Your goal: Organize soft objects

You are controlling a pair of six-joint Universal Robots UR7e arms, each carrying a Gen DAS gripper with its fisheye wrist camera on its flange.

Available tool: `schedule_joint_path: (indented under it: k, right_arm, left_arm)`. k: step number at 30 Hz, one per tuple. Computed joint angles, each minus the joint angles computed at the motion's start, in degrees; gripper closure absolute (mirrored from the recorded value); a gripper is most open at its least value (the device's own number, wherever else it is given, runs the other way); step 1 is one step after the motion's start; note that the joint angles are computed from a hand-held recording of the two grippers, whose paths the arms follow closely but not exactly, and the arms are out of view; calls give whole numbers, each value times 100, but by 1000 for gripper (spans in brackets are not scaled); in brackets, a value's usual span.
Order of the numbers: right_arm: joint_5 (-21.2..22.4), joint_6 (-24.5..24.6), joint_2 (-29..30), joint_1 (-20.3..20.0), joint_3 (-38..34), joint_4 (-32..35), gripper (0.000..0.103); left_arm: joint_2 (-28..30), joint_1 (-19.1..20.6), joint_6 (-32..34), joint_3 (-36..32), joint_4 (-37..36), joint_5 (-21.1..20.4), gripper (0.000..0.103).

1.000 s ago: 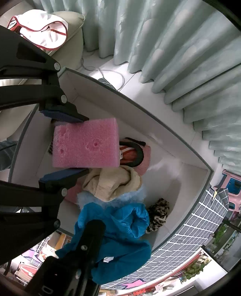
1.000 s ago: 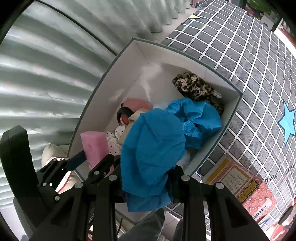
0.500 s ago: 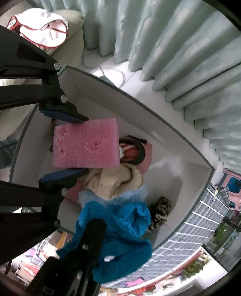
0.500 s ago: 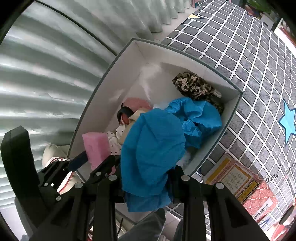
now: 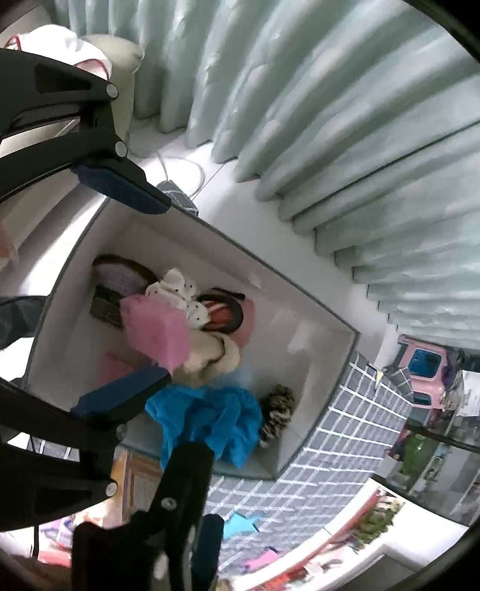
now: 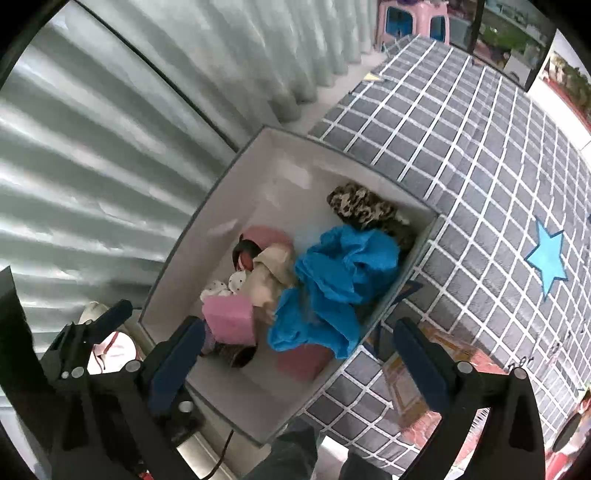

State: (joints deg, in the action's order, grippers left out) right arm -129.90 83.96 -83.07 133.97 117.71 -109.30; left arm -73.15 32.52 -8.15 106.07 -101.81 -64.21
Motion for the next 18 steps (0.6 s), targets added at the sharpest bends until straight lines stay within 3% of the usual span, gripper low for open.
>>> schedule_joint_path:
  k: [2, 5, 9, 18]
  right_arm:
    - [-88, 135, 82, 103, -193, 426, 0]
    - [-144, 296, 301, 257, -574, 1132, 0]
    - [-192, 387, 502, 436, -876, 1584, 0]
    - [-191, 471, 711, 584, -1023, 1716, 0]
  left_arm:
    - [15, 62, 68, -137, 196, -222, 16]
    - [-124, -14, 171, -93, 283, -140, 16]
    - [-283, -80, 138, -133, 459, -175, 16]
    - [-592, -236, 230, -56, 546, 18, 16]
